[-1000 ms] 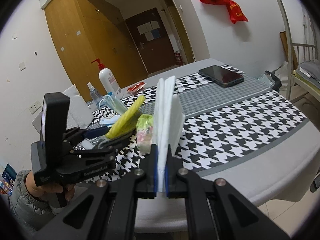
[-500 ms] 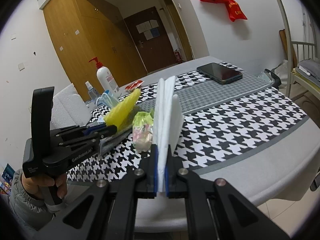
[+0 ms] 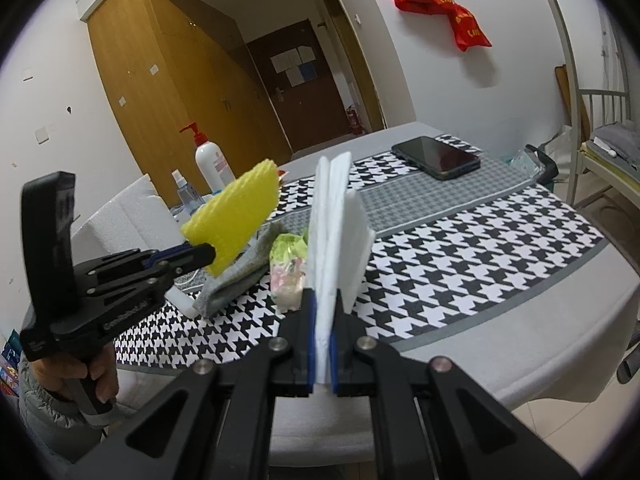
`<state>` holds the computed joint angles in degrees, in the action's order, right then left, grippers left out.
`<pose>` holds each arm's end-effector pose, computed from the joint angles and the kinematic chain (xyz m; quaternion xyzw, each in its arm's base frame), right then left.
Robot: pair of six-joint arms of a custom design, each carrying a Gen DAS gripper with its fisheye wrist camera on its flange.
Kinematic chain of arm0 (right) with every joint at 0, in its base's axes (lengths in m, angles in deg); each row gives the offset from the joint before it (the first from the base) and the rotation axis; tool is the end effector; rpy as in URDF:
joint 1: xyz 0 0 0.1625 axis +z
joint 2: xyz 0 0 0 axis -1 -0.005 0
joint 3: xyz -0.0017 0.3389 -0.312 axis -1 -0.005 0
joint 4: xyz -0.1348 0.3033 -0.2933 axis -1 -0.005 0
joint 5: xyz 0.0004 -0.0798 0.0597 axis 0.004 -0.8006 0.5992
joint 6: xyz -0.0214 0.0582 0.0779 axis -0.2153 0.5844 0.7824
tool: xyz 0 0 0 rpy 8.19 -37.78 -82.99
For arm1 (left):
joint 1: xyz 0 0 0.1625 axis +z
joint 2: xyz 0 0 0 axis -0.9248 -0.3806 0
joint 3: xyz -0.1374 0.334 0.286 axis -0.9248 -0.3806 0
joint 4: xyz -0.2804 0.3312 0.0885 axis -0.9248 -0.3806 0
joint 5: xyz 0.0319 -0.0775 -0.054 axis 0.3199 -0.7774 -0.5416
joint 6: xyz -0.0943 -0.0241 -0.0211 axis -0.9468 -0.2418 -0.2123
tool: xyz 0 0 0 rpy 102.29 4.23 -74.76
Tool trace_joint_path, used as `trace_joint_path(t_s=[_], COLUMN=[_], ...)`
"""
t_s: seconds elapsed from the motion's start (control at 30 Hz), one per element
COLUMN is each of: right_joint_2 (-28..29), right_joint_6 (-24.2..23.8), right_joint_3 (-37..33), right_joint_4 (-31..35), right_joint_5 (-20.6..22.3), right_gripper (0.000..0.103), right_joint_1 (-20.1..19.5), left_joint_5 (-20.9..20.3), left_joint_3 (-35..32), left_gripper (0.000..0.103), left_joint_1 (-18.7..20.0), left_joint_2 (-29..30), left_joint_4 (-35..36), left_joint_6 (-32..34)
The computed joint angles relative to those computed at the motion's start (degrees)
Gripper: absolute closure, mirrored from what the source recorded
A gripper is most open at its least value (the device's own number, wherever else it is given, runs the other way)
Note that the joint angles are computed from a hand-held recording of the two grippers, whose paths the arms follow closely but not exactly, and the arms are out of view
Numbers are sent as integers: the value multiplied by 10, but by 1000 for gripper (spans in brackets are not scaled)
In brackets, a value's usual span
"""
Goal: Organize soft objects
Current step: 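Carry the yellow sleeve and white cloth toward the white foam box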
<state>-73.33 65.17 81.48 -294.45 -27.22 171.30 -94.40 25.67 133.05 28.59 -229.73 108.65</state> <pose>-0.0078 -0.7878 0.1239 0.0042 -0.8180 0.5229 0.2396 -0.2377 -0.8823 -0.0818 0.5540 0.7915 -0.2207 0.1340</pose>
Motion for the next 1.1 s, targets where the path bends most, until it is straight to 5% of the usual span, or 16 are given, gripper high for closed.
trace_joint_path(t_s=[1.1], right_joint_2=[30], right_joint_6=[-82], right_joint_3=[-26], right_joint_4=[-12], right_joint_5=[-9], right_gripper=[95], right_joint_1=[68], left_joint_5=[-37], left_joint_3=[185], left_gripper=[94], left_joint_1=[34], left_joint_2=[-145], left_joint_4=[-154], left_joint_6=[-36])
